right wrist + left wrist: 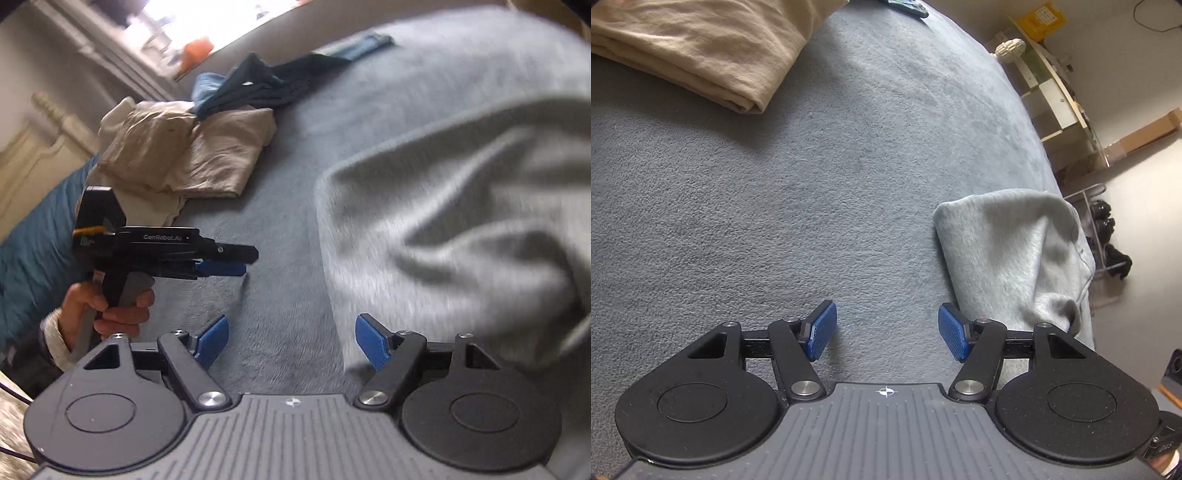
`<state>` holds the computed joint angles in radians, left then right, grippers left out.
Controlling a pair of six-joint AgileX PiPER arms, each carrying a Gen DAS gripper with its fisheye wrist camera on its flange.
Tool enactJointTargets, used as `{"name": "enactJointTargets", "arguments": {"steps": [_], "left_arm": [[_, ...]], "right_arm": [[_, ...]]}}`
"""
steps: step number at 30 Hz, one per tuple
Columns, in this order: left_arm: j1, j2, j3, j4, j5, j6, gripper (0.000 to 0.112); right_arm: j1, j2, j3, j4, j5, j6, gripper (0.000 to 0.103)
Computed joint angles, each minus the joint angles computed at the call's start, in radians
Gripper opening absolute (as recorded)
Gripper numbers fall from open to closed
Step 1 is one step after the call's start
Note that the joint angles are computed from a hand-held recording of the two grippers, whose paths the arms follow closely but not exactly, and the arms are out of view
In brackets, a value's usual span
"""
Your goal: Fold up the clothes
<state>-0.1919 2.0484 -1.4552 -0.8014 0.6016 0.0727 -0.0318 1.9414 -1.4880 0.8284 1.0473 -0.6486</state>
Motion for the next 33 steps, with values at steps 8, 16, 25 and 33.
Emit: {"name": "enactJointTargets", "arguments": {"steps": [8, 16, 25, 33], "left_arm": [[0.018, 0.006, 0.010, -0.047, -0.003, 0.045, 0.061], [0.001, 0.029, -0.009, -0.031, -0.016, 0.027, 0.062], [-0.009, 0.050, -0.029, -0.054, -0.027, 0.040, 0.064], [-0.024, 0.105, -0.096, -0.144, -0.025, 0.123, 0.064]], "right_arm": [[-0.123, -0.061, 0.266, 0.172, -0.067, 0.072, 0.078], [-0.261, -0.017, 0.509, 0.540, -0.207, -0.057, 0.080], [-0.247, 0.112, 0.481, 0.786, -0.127, -0.206, 0.098], [-0.183, 0.204, 0.378, 0.805, -0.073, -0.193, 0.099]]}}
